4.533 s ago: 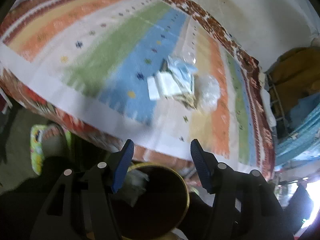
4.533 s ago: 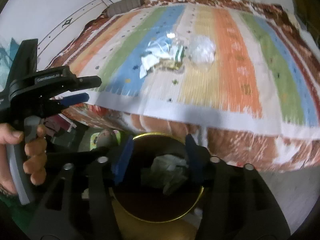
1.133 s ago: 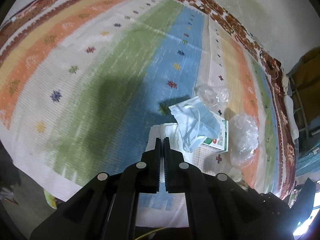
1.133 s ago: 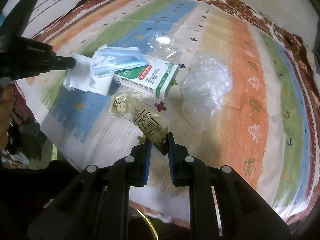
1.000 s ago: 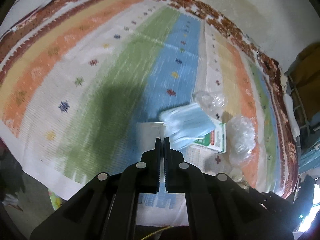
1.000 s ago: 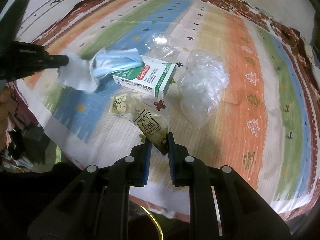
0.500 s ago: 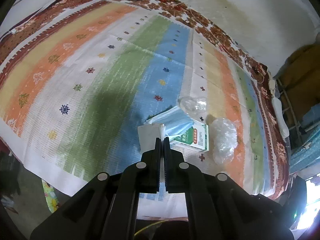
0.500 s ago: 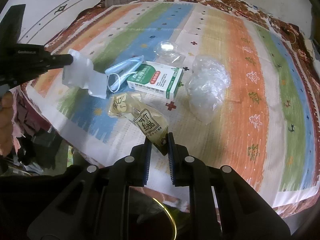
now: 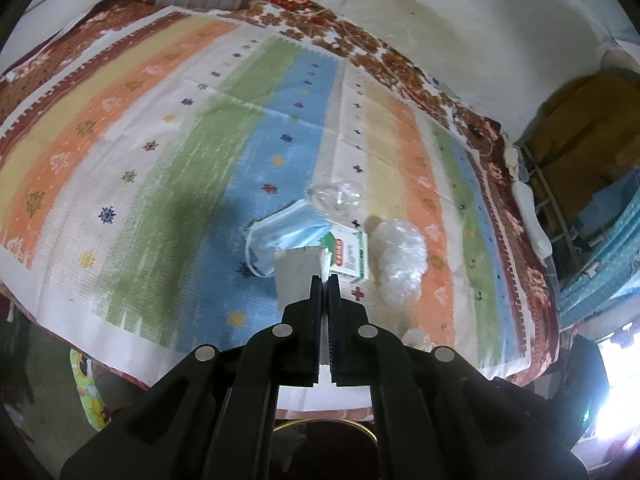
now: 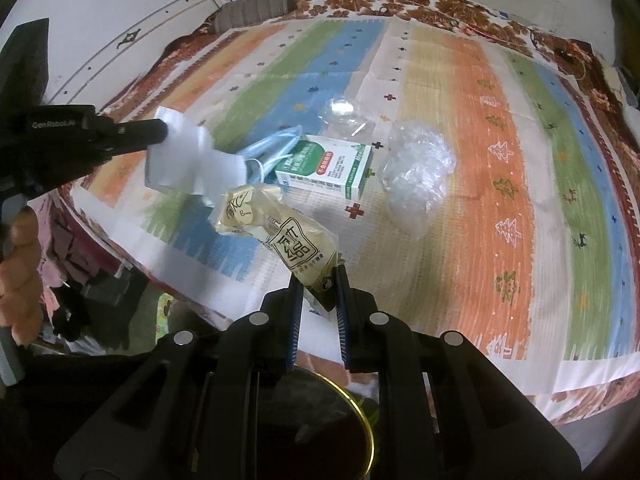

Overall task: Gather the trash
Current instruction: 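Lift both held items and carry them over the gold-rimmed bin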

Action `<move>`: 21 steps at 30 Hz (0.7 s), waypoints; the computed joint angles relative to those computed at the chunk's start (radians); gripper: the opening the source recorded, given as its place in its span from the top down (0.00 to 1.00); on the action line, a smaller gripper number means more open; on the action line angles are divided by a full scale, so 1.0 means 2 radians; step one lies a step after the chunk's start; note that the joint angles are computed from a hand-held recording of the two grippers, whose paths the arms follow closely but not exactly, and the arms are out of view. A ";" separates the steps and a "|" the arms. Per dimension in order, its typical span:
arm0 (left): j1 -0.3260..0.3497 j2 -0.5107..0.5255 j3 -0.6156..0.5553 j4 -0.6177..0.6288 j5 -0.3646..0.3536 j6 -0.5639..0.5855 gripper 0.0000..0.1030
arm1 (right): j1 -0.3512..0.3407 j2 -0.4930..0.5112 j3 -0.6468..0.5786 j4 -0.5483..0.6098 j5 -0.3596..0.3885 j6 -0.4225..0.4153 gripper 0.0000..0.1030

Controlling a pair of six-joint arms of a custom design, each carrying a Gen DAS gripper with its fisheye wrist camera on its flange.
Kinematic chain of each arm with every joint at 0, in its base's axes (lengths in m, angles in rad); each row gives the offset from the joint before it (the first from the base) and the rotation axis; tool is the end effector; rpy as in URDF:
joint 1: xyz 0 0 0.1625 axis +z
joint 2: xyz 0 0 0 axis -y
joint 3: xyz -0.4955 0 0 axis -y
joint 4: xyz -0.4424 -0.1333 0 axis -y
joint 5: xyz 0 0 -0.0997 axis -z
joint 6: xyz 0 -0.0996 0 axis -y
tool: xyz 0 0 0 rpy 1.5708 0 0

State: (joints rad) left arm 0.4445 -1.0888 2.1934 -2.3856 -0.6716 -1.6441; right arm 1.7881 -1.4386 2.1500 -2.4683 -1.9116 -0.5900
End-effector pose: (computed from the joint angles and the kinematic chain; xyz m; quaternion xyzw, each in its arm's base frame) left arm -0.3663 -0.4085 0.1185 -0.1675 0.8775 -0.3987 0.2072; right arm 0.2089 -0.4821 0.2910 0.3709 -0.9086 0.0587 0.1829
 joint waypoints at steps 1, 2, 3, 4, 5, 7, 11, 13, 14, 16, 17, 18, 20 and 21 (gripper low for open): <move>-0.002 0.001 -0.001 0.002 0.001 0.001 0.98 | 0.000 -0.003 0.001 0.001 0.001 0.001 0.86; -0.004 0.003 -0.004 0.005 0.002 0.003 0.98 | 0.000 -0.006 0.001 0.004 0.003 0.005 0.86; -0.006 0.004 -0.005 0.007 0.003 0.005 0.98 | -0.001 -0.008 0.001 0.006 0.004 0.007 0.86; -0.007 0.005 -0.006 0.005 0.003 0.007 0.98 | -0.001 -0.011 0.002 0.008 0.005 0.010 0.86; -0.009 0.004 -0.005 0.001 0.004 0.009 0.98 | -0.001 -0.013 0.001 0.009 0.007 0.012 0.86; -0.012 0.004 -0.005 0.004 0.005 0.008 0.98 | -0.002 -0.017 0.002 0.012 0.011 0.015 0.86; -0.020 0.003 -0.008 0.017 0.005 0.010 0.98 | -0.002 -0.029 0.003 0.020 0.022 0.022 0.86; -0.025 0.002 -0.006 0.014 0.005 0.012 0.98 | -0.003 -0.035 0.004 0.024 0.027 0.023 0.86; -0.028 0.001 -0.005 0.011 0.006 0.013 0.98 | -0.003 -0.039 0.005 0.026 0.029 0.026 0.86; -0.034 0.000 -0.002 0.007 0.007 0.014 0.98 | -0.002 -0.044 0.007 0.030 0.028 0.028 0.86; -0.039 0.000 0.000 0.002 0.008 0.015 0.98 | -0.002 -0.047 0.009 0.030 0.029 0.028 0.86; -0.042 -0.001 0.001 -0.001 0.008 0.016 0.98 | -0.001 -0.051 0.011 0.031 0.031 0.029 0.86; -0.048 0.001 0.002 -0.006 0.008 0.016 0.98 | -0.002 -0.059 0.013 0.035 0.036 0.031 0.86; -0.050 0.001 0.003 -0.009 0.008 0.018 0.98 | -0.002 -0.064 0.015 0.036 0.039 0.032 0.86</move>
